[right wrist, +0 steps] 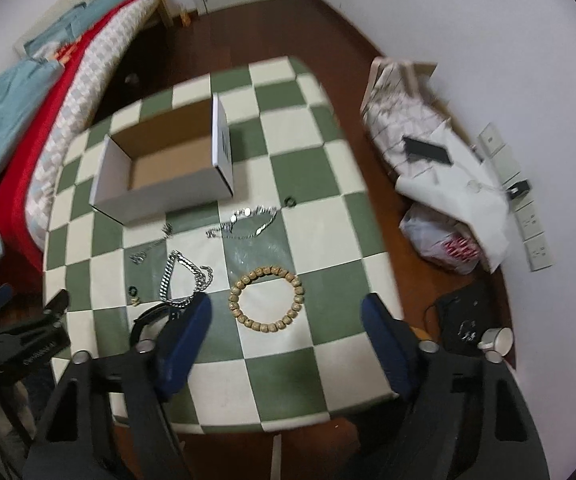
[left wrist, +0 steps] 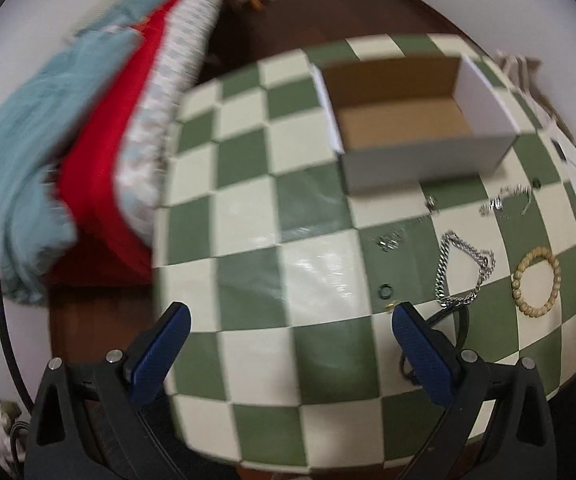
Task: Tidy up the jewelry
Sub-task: 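Move the open right gripper down onto the thick silver chain bracelet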
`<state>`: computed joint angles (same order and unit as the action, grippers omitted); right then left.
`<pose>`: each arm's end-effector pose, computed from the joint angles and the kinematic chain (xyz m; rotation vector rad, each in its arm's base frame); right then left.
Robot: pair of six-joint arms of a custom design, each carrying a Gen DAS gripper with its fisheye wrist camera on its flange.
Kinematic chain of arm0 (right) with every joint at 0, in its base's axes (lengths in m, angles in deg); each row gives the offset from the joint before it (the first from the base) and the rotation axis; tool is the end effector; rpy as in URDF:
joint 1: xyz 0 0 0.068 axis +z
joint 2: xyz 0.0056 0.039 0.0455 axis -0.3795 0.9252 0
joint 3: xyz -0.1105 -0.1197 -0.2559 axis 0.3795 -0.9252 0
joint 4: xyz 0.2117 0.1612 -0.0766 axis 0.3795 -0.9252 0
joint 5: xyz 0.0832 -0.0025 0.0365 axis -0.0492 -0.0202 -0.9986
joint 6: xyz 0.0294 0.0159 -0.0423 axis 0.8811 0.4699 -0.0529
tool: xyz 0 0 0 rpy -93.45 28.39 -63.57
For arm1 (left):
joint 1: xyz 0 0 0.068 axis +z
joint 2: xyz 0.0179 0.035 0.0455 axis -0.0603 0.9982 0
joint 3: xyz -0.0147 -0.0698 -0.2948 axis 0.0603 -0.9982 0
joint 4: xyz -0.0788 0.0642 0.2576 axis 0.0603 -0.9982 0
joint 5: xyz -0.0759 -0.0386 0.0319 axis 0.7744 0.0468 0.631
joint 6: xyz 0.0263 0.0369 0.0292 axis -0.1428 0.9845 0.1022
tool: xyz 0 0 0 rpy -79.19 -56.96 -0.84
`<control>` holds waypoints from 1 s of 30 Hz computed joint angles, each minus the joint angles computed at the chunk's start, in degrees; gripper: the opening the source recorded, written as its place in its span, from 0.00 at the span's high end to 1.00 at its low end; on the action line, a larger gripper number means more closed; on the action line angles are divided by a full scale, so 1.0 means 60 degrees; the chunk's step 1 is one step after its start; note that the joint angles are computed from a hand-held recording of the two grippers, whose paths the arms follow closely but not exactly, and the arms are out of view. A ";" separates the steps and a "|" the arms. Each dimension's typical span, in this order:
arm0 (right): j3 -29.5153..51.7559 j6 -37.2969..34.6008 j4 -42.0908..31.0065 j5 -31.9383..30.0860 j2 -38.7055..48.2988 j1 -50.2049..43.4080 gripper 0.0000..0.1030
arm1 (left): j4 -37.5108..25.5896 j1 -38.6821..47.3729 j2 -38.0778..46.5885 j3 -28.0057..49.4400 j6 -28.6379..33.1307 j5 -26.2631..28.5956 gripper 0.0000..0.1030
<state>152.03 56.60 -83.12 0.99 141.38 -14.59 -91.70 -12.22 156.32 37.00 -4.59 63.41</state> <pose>0.2669 0.0392 0.2718 -0.3418 2.8678 0.1281 0.1947 -0.0183 0.2236 -0.3831 2.8632 0.4103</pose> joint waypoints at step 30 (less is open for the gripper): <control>-0.0820 0.0676 0.2870 -0.1420 0.3409 0.1397 0.41 | 0.3261 0.0081 0.2299 -0.0960 0.1183 0.2013 0.94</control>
